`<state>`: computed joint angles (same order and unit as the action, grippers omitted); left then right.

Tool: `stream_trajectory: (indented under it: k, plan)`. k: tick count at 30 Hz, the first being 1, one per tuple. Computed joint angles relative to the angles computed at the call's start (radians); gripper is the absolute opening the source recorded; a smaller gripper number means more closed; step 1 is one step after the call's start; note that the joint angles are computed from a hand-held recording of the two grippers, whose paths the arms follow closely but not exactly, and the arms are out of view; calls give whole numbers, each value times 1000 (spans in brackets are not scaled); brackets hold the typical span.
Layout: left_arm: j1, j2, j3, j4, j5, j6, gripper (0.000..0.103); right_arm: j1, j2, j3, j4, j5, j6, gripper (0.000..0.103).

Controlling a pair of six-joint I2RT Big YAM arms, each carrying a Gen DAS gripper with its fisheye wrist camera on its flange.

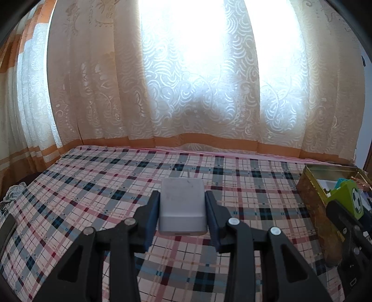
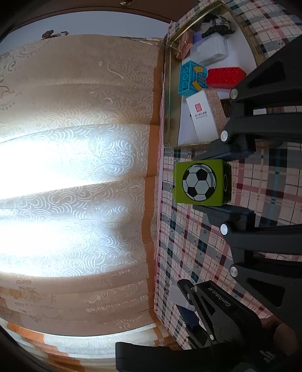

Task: Organize rigid objects
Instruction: 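Lift and carry the white charger and green cube over the gold tray with both tools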

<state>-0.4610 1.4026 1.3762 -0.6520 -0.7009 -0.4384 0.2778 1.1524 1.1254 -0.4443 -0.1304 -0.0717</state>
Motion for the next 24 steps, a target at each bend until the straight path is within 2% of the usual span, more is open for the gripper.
stream_trajectory:
  k: [9, 24]
  plan:
    - [-27, -6, -9, 19, -15, -5, 37, -33, -23, -13, 5, -40, 3, 34]
    - [-74, 14, 12, 6, -13, -26, 37, -84, -50, -30, 24, -65, -16, 34]
